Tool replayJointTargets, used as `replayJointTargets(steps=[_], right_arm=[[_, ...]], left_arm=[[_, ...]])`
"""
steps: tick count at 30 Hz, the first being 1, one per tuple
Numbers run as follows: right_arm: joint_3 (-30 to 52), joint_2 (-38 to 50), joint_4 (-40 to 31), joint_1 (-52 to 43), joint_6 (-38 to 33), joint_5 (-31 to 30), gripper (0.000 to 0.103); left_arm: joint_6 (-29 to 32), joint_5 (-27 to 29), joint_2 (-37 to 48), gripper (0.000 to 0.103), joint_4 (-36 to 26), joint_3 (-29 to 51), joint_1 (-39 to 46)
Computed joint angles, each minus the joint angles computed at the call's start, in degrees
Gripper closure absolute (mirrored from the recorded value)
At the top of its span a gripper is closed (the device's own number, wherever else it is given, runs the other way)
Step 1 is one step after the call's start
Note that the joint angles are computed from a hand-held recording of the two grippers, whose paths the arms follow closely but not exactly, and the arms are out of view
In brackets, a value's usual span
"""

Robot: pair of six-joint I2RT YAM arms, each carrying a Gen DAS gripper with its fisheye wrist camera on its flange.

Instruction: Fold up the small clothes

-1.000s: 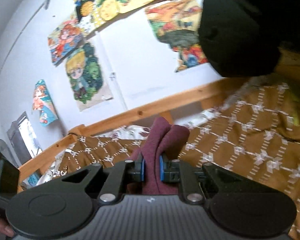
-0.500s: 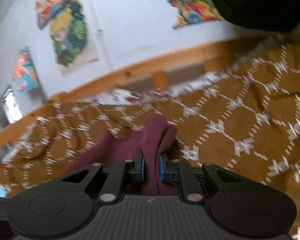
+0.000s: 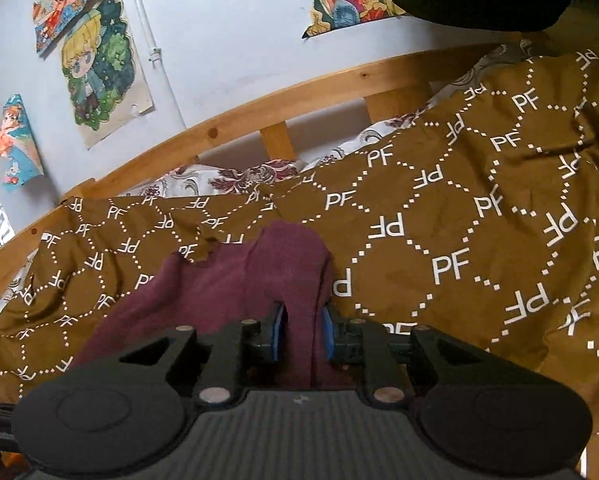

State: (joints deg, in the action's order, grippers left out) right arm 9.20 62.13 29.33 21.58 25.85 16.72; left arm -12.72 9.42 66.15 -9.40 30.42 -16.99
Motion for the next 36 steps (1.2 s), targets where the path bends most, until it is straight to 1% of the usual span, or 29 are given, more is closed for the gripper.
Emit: replayJointTargets(steps=[4,9,10,11,14,15,17,18,20,21,23,26,28,30,33,36], right_arm=[[-0.1,-0.7,-0.6,2.3,-0.7,3.7,0.077],[-0.1,-3.0,-3.2,3.5,-1.2,5.9,0.074],[-0.2,-3.6,-3.8,3.5,-1.1,6.1,0.071],[-0.2,-4.4,-4.7,3.4,-0.9,6.1,0.063],[-0.7,-6.7,-6.4,3.5,-0.2,6.3,0.048],[-0.8,-7.7,-7.4,3.8,-0.2,6.7,0.046],[-0.9,-9.3,-9.1,4.6,-0.1,7.8,0.034],[-1.0,-10.6,-10.2,5.1,-0.2,8.3,0.031],[-1.7,-13.1,-11.1,6.2,-0.5,9.4,0.021],[-2.0,-15.1,-12.1,6.6,-0.8,9.5,0.019],[-2.4,-18.6,-14.1,7.6,-1.3,10.0,0.012],[-2.2,-24.1,-18.7,9.7,-1.3,11.7,0.005],[-1.7,-27.8,-22.5,12.0,-1.2,14.1,0.001],[-1.0,-31.1,-26.6,14.8,-0.9,17.1,0.001],[0.8,-35.6,-34.8,18.8,0.7,20.0,0.001],[2.5,-39.8,-42.9,27.6,4.0,28.8,0.001]], left_arm=[[-0.5,-1.0,-0.5,0.026,-0.5,0.1,0.1],[-1.5,-2.5,-1.4,0.017,-1.1,0.2,0.1],[-1.9,-2.9,-1.7,0.016,-1.6,0.3,0.0],[-2.1,-3.0,-1.7,0.014,-1.8,0.5,0.1],[-3.2,-2.7,-2.3,0.006,-2.5,0.6,0.7],[-3.7,-2.8,-2.6,0.004,-2.6,0.5,0.7],[-4.6,-3.4,-3.2,0.001,-2.9,0.4,0.7],[-4.6,-3.6,-3.5,0.001,-3.0,0.5,0.7],[-4.4,-4.4,-4.2,0.001,-3.7,0.7,0.5],[-4.3,-4.7,-4.7,0.001,-4.1,0.8,0.3],[-3.9,-5.3,-5.9,0.001,-4.8,0.8,-0.1],[-4.3,-6.9,-8.4,0.001,-5.6,0.5,-1.0],[-4.7,-7.9,-10.3,0.001,-6.5,0.4,-1.7],[-5.3,-9.3,-12.5,0.001,-7.9,0.3,-2.6],[-5.4,-12.9,-15.6,0.001,-11.3,0.9,-5.0],[-4.1,-18.2,-20.4,0.001,-14.0,1.0,-9.0]])
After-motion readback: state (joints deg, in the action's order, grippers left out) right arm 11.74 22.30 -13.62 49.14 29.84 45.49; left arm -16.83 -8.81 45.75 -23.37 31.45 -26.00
